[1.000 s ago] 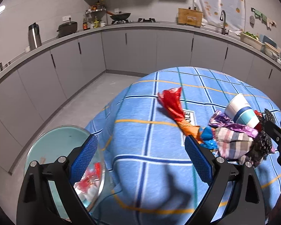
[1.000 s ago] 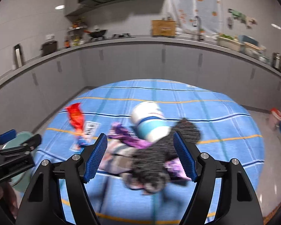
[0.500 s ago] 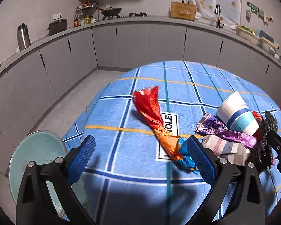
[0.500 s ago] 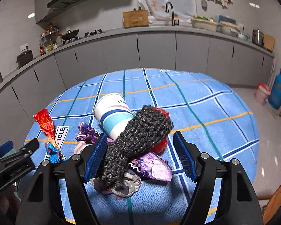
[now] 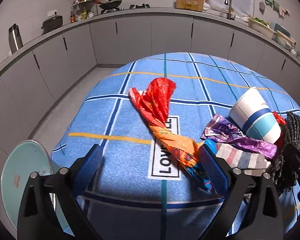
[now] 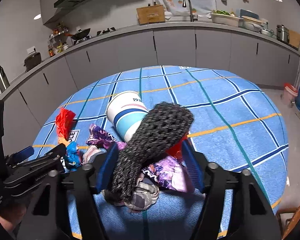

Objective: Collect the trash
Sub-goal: 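Grasp the black mesh net with the right tool while the left tool grasps the red-orange wrapper, then carry the black net and red-orange wrapper over the bucket and open both tools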

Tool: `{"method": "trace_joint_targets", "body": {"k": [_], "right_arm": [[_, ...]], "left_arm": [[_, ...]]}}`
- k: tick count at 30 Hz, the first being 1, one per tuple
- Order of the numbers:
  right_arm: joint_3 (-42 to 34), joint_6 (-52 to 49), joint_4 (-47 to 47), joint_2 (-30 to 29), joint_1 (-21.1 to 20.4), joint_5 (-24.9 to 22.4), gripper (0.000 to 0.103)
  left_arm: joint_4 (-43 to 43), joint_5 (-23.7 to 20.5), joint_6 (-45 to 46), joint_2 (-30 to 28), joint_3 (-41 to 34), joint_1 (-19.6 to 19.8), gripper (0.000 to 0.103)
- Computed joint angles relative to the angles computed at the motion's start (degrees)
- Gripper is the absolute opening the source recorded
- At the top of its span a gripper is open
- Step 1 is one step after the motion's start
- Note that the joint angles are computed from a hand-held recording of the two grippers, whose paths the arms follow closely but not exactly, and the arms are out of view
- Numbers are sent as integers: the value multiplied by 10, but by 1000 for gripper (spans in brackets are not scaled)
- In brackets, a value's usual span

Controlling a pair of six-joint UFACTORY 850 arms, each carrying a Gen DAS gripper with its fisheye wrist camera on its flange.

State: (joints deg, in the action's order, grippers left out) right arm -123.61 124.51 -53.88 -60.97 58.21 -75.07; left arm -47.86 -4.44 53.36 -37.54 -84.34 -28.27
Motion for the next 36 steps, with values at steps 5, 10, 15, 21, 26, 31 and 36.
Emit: {"method": "trace_joint_targets", "body": {"k": [5,10,15,21,26,31,36], "right_arm": [[10,3,-6,4,1,10,49],[-4,-10,-4,-3,1,16,42],[1,-16,-11,-1,3,23,31],[-1,-22,-24,1,9,13,25],[-10,-26,-41,1,17,-2,25],[-36,-45,-50,-10,23,-22,25],[-55,-62,-56,-18,27,-26,25]], "left_arm": [[-19,-26,31,-2,-3,-1,72],[-38,-46,60,-6,-6,-3,56],[-84,-76,122,-4,-3,0,23],[-141,-84,184,10,12,9,14],[-220,-87,270,34,36,19,10],[-330,-87,388,66,69,28,9],[-406,-94,473,90,98,38,8]]}}
